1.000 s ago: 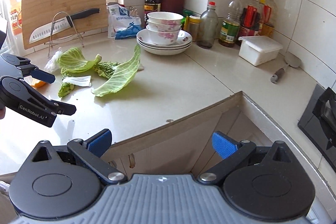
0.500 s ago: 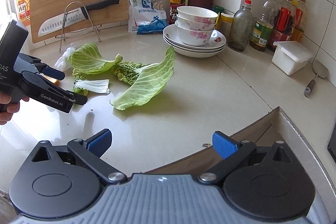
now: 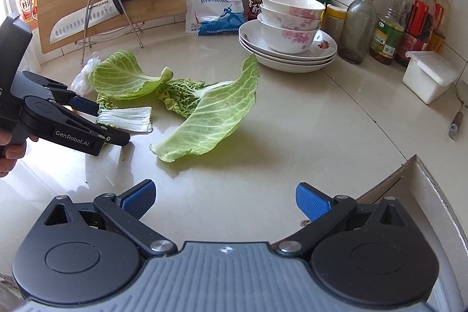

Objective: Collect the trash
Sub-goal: 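Close the left tool on the white cabbage stem piece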

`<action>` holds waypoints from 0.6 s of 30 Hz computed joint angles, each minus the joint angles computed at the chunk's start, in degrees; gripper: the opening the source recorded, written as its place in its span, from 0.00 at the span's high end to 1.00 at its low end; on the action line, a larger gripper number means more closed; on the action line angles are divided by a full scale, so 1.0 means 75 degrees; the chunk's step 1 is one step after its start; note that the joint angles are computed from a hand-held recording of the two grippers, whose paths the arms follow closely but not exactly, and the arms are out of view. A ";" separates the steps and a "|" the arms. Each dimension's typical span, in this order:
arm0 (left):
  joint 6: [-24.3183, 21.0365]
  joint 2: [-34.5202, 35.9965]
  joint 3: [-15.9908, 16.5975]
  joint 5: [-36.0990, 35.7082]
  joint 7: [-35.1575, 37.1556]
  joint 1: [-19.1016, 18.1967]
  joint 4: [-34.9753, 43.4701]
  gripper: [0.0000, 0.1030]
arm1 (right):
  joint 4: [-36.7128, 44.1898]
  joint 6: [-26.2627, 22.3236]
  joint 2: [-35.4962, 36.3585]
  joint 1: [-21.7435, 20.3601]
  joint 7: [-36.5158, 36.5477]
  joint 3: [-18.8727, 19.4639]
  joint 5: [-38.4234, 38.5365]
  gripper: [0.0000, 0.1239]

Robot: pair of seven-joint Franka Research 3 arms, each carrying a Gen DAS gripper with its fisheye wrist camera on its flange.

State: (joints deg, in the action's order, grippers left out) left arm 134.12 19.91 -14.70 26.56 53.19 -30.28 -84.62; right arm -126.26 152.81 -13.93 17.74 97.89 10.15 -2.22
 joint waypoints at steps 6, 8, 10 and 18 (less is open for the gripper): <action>0.0218 -0.0125 -0.0075 -0.0394 -0.0022 0.0142 -0.0133 0.61 | 0.0313 0.0078 0.0424 0.0129 -0.0357 -0.0170 0.0430 0.17; 0.0242 -0.0174 -0.0077 -0.0401 -0.0047 0.0138 -0.0167 0.61 | 0.0414 0.0129 0.0561 0.0215 -0.0604 -0.0244 0.0692 0.17; 0.0289 -0.0219 -0.0091 -0.0451 -0.0063 0.0158 -0.0204 0.61 | 0.0548 0.0146 0.0727 0.0293 -0.0860 -0.0302 0.0972 0.17; 0.0277 -0.0311 -0.0083 -0.0431 -0.0267 0.0162 -0.0248 0.61 | 0.1189 0.0040 0.1394 0.0481 -0.1750 -0.0421 0.2001 0.17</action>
State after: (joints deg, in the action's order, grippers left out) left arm 136.20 17.58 -15.32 23.32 51.19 -29.07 -86.48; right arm -117.34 153.10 -3.47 21.34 84.76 6.99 12.79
